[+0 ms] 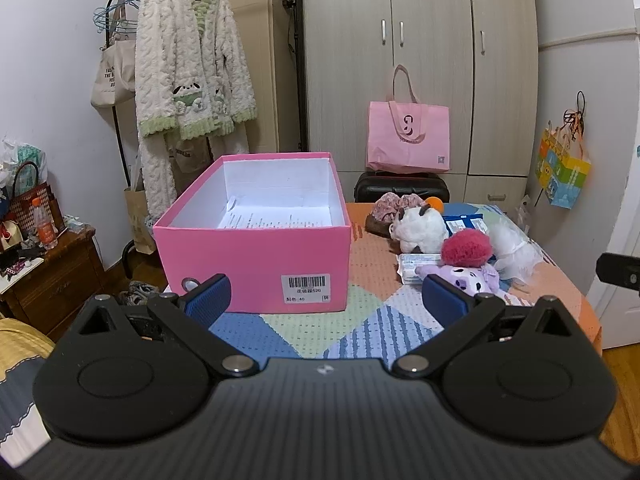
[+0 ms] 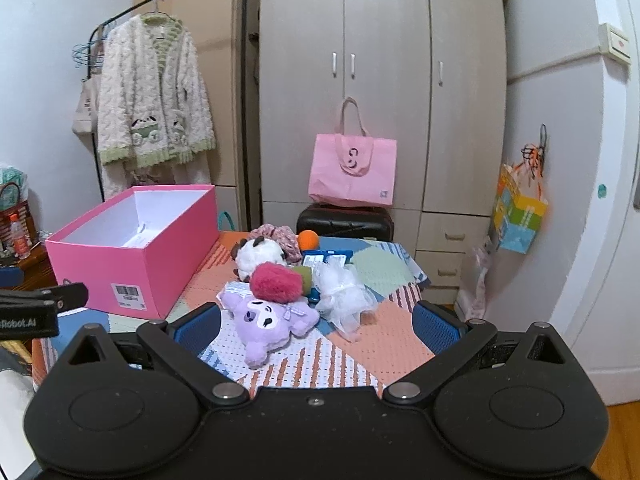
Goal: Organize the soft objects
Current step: 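Reach the left gripper to the purple plush doll and close on it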
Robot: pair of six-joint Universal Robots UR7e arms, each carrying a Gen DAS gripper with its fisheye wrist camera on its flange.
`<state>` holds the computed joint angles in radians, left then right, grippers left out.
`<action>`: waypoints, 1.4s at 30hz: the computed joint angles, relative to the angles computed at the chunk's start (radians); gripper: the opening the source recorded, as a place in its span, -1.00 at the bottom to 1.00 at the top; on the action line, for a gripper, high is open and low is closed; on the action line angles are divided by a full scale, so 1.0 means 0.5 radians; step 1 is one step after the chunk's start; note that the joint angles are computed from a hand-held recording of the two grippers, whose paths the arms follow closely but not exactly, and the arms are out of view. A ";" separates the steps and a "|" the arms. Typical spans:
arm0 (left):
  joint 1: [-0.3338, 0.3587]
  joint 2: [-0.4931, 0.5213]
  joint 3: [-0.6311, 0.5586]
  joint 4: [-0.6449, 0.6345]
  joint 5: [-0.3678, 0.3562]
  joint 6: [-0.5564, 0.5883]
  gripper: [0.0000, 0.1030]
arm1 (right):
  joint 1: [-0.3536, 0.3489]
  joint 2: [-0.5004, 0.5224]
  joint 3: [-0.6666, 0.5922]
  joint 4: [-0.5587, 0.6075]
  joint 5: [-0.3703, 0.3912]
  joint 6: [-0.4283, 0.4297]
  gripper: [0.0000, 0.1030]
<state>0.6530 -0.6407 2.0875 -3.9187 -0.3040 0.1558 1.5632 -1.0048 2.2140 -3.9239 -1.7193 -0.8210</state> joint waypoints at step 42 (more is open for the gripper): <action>0.617 0.183 -0.907 1.530 -1.251 -0.325 0.26 | -0.221 0.452 -0.900 1.330 0.258 -0.561 1.00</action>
